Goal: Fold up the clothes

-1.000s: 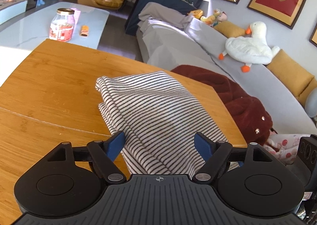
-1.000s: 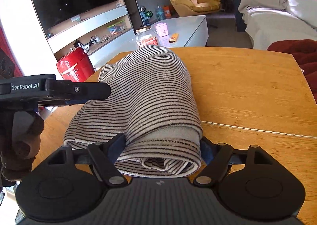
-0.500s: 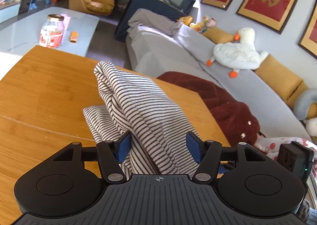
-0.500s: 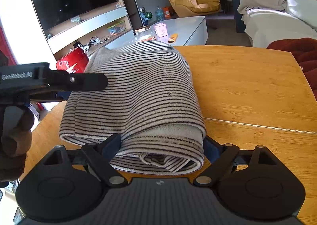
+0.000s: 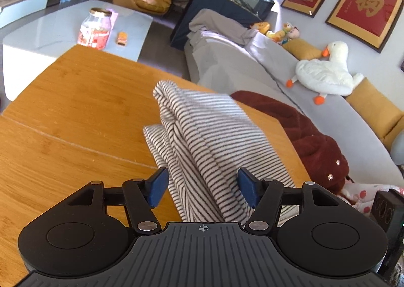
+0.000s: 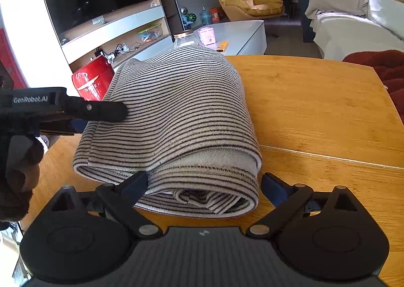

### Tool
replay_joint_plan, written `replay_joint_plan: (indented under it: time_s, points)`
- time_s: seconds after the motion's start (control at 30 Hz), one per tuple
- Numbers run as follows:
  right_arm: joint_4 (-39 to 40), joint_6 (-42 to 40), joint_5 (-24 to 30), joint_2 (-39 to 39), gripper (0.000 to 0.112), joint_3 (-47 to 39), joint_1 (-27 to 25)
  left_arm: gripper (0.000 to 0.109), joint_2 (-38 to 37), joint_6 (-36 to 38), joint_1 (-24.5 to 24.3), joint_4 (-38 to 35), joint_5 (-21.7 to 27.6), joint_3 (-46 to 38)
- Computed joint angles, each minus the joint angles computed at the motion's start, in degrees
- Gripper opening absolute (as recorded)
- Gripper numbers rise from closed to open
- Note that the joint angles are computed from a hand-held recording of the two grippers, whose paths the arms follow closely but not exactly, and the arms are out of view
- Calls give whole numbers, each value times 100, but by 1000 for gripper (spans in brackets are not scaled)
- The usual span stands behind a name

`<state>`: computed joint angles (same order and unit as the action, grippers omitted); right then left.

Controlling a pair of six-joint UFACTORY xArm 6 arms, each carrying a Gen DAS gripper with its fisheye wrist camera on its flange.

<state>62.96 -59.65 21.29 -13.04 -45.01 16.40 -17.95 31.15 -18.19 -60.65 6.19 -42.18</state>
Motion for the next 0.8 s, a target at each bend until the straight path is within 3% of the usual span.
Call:
replay_joint_plan:
  time_s: [0.1,0.17,0.3,0.4,0.5,0.6,0.67,0.73,0.8]
  points:
    - [-8,-12,21,-21,97,6,-23,67,-102,537,-62,-522,16,-139]
    - [-28,-8,52,-33,97,-3,-47,67,-16,594,-105,-448,52,-231]
    - [-102,-29,73,-138,97,-65,-112,61,249,-30,-80,289,128,-203]
    - [15,-134,183,-264,97,-184,-236,63,372,155,-14,-56,292,-225]
    - [463,-166,697,-145,98,-620,-532,63,383,535,37,-467,389,-252]
    - [969,-118,1014,359,98,-1316,-678,63,381,611,54,-429,396,-244]
    - [1027,-211,854,843,98,-1837,-547,63,366,614,58,-366,396,-223]
    - [560,184,886,1419,96,-2439,-460,63,354,625,70,-333,416,-209]
    - [-94,958,1265,2049,95,-3129,-486,63,351,687,93,-338,444,-211]
